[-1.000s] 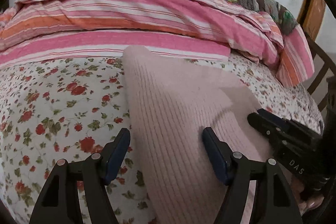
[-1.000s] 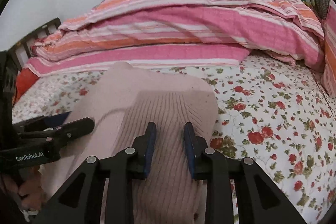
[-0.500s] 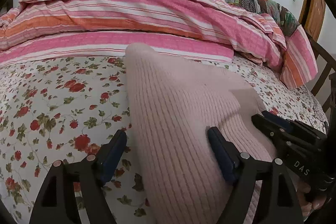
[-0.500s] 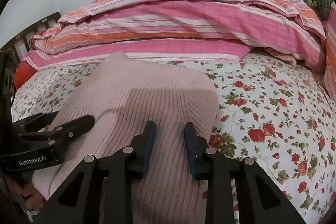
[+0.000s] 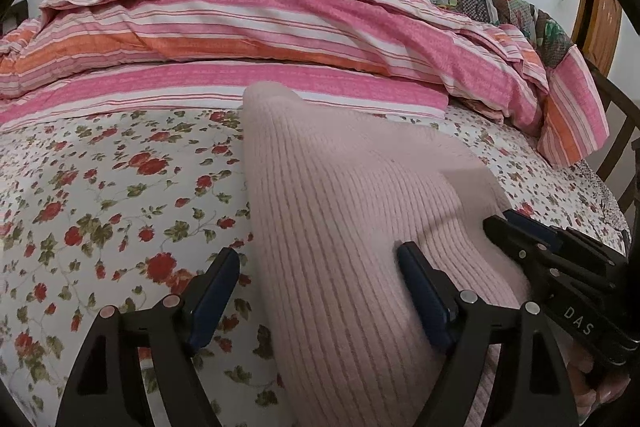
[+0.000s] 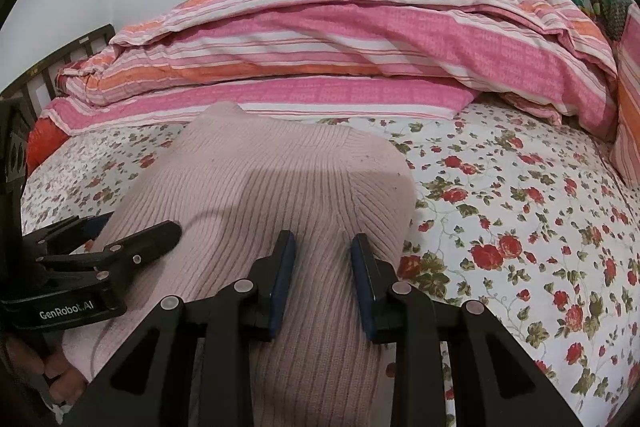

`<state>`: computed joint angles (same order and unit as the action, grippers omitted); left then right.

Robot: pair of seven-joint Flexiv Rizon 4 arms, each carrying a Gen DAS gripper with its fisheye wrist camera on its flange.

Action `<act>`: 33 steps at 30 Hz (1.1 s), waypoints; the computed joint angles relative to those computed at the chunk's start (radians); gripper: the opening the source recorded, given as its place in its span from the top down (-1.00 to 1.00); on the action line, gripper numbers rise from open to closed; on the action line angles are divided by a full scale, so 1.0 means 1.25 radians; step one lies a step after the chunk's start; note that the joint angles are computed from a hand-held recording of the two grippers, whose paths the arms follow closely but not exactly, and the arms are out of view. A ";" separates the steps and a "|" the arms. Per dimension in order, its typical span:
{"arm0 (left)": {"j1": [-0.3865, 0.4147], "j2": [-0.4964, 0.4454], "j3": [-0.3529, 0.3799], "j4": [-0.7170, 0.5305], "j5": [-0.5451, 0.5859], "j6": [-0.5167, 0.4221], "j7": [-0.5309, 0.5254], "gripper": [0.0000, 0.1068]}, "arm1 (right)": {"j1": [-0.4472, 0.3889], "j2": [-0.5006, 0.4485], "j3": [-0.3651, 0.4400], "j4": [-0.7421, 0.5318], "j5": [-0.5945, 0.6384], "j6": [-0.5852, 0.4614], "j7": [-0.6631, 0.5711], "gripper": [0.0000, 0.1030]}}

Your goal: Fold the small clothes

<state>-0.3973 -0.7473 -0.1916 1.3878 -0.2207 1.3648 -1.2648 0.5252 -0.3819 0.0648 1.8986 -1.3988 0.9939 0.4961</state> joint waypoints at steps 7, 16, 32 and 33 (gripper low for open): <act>-0.007 0.042 0.014 0.058 0.016 0.014 -0.024 -0.54 | 0.024 0.015 0.019 0.006 0.059 -0.058 -0.014 0.39; 0.034 0.092 -0.031 0.139 -0.008 0.024 0.011 -0.53 | 0.011 0.064 0.036 0.069 0.072 -0.017 0.064 -0.04; 0.072 0.167 -0.055 0.227 -0.083 -0.029 0.051 -0.47 | -0.038 0.073 0.073 0.094 -0.016 0.030 0.158 0.71; 0.066 0.173 -0.044 0.228 -0.080 -0.043 0.043 -0.47 | -0.034 0.071 0.069 0.096 0.003 0.031 0.159 0.68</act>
<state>-0.3151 -0.5317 -0.2469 1.6723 -0.3212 1.3109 -1.2111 0.4831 -0.2928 0.1504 2.0181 -1.3956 1.0325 0.6947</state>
